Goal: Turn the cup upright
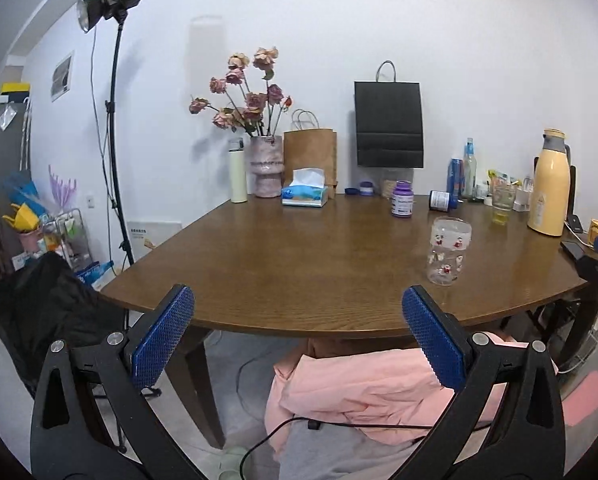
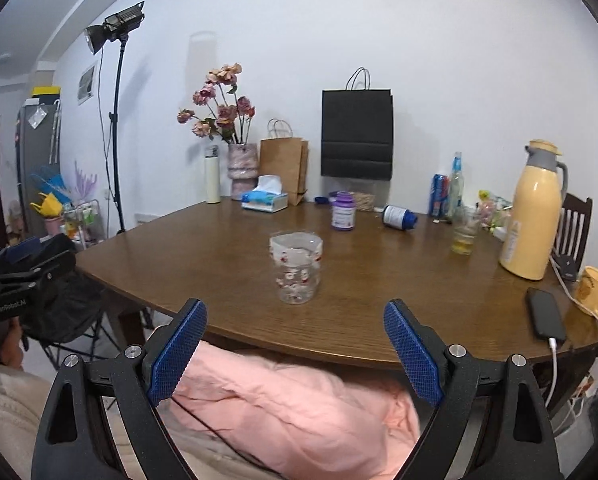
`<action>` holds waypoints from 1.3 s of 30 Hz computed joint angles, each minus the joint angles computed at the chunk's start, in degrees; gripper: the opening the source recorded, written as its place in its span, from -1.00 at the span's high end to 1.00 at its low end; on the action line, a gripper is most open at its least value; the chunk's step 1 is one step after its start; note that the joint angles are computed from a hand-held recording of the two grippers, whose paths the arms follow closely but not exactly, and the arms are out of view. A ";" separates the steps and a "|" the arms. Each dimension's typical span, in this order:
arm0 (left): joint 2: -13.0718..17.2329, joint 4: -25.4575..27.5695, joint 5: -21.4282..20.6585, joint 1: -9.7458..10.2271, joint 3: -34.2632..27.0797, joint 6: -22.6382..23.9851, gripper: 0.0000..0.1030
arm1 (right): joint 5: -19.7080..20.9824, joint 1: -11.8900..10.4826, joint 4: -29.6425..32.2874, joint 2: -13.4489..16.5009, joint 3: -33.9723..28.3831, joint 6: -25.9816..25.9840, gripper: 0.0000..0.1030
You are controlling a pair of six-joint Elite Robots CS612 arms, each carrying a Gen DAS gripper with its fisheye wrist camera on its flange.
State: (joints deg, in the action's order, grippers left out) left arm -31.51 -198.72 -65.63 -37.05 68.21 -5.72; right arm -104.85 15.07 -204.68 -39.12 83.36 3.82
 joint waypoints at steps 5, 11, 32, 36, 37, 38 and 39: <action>0.00 -0.81 0.15 -0.05 0.15 0.28 -1.00 | 0.42 -0.05 1.31 0.05 -0.26 1.26 -0.82; -0.22 -1.59 0.54 -0.23 0.76 0.37 -1.00 | 0.88 0.14 1.44 0.36 -0.83 1.29 -0.82; -0.05 -3.39 0.51 -0.47 0.74 1.94 -1.00 | 1.32 0.19 1.00 0.42 -0.84 1.48 -0.82; -0.05 -3.35 0.56 -0.50 0.73 1.90 -1.00 | 1.51 0.20 1.09 0.37 -0.78 1.52 -0.82; -0.04 -3.37 0.47 -0.47 0.72 1.94 -1.00 | 1.50 0.21 1.14 0.37 -0.79 1.51 -0.82; -0.08 -3.36 0.46 -0.49 0.76 1.99 -1.00 | 1.49 0.21 1.17 0.36 -0.77 1.50 -0.82; -0.05 -3.38 0.63 -0.52 0.69 1.98 -1.00 | 1.51 0.21 1.11 0.38 -0.78 1.51 -0.82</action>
State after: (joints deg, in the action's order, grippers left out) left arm -31.56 -202.10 -65.01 -37.57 68.90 -3.74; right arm -103.34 15.27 -203.57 -38.74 82.58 5.33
